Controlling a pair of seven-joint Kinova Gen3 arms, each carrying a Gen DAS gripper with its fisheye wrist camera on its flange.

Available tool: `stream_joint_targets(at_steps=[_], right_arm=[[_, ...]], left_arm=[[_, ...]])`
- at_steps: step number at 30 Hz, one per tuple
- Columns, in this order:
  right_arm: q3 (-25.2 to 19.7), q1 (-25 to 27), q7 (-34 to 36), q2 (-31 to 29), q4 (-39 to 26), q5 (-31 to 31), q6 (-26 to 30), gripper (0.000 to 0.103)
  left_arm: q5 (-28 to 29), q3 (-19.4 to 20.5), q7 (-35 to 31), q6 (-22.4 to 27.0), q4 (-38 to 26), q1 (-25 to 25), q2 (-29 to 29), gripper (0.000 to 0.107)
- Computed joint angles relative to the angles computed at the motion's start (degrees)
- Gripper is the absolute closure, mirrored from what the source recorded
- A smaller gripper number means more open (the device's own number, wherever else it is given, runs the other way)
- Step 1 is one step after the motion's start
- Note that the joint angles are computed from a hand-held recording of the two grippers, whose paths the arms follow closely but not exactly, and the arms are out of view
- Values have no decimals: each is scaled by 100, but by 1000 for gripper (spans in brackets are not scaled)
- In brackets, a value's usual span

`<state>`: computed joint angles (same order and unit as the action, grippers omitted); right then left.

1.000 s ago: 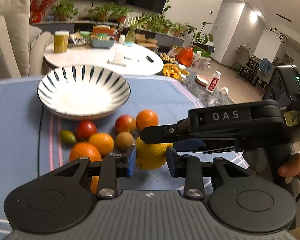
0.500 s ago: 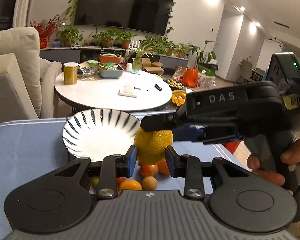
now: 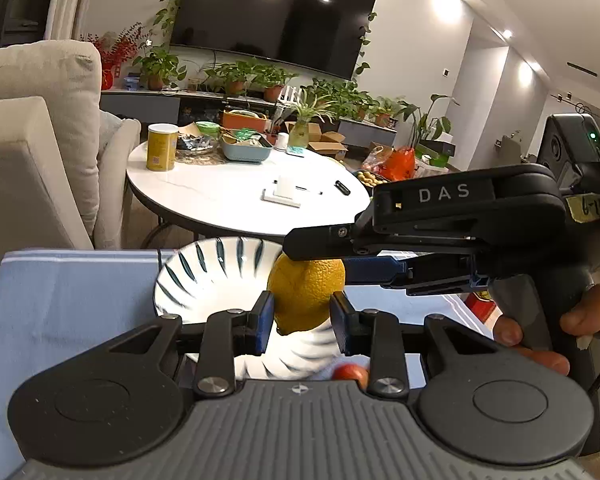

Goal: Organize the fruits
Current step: 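Carry the lemon with the right gripper into the striped bowl and release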

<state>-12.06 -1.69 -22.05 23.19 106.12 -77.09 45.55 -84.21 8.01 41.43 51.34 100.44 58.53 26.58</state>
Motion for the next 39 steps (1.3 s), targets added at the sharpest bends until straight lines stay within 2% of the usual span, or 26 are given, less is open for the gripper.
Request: stream_joint_targets(at_steps=[3,8,18,23,34,38,39], right_arm=[[2,-89,-371,242,-371,184,45,32],[-163,-141,-683,592,-788,407,-147,32],[-527,-47,-1718,1381,-1560,1188,-259,32],[-693,88,-1974,1510,-1632,1441,-321,32],[-946,126,-2014,1487,-1611,1691,-671,31],[-874,-66,-2308,1403,-1660,1985,-836,28],[-886,-94,-2340,1363,-1632,2045,-927,28]], left_arm=[[-11,-57,-89,-104,-11,-143,30,79],[-121,-154,-87,-665,88,-560,14,79],[284,-441,-642,-1419,-88,-935,243,79],[534,-615,-945,-1587,-206,-893,349,79],[686,-880,-1010,-1700,-204,-710,336,78],[655,-906,-924,-1823,-129,-736,287,73],[666,-907,-934,-1816,-142,-740,289,68]])
